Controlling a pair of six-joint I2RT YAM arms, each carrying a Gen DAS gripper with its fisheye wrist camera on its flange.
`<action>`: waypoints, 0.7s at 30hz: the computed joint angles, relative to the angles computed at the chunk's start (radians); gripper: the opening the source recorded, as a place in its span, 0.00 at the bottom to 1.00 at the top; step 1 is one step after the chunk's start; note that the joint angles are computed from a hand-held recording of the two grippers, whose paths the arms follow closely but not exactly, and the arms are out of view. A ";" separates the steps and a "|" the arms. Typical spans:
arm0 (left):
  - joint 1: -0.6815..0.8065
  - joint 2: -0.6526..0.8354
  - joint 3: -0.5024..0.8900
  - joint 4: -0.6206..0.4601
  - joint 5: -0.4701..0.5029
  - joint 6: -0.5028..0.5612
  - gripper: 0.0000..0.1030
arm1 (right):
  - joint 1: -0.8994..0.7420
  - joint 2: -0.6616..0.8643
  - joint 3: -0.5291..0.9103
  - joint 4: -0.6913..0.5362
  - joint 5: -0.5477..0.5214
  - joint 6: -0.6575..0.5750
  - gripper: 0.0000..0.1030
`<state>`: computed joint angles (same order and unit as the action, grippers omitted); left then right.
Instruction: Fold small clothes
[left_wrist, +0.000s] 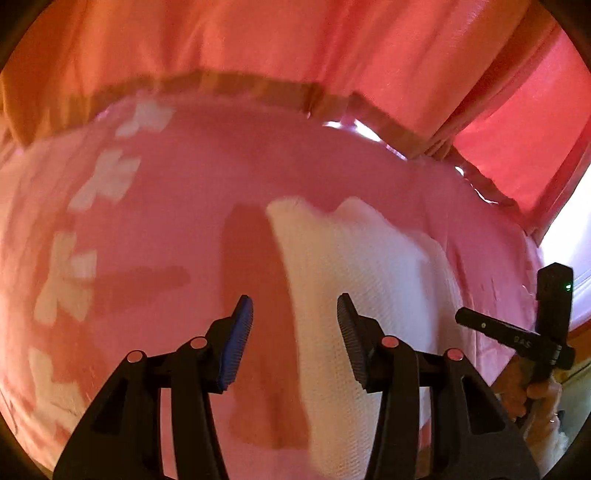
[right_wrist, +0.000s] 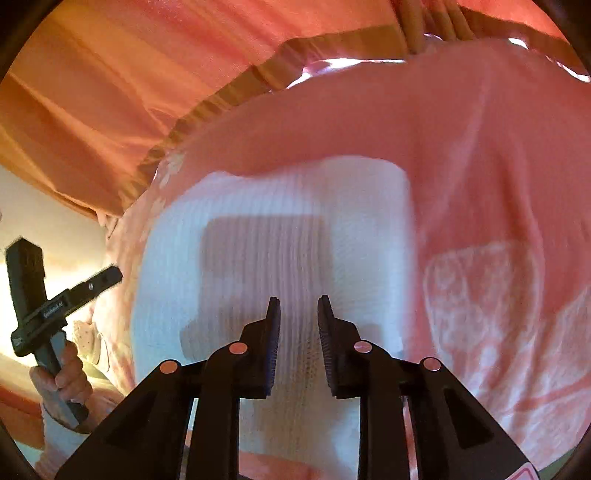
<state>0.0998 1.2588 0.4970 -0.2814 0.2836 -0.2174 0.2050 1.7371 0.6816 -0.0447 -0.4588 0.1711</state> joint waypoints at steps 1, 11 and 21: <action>0.035 -0.026 -0.023 -0.011 0.033 0.031 0.47 | -0.012 -0.029 -0.033 0.003 -0.006 0.000 0.35; -0.097 -0.289 -0.182 -0.035 0.079 0.048 0.69 | -0.028 0.082 -0.170 0.116 0.012 0.026 0.54; 0.309 -0.492 -0.160 -0.336 0.191 0.327 0.69 | 0.407 -0.263 0.126 -0.121 0.042 0.219 0.10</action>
<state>0.4089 0.7672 0.3372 -0.6172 0.4743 0.1101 0.6119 1.4739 0.8079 -0.1653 -0.4166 0.3900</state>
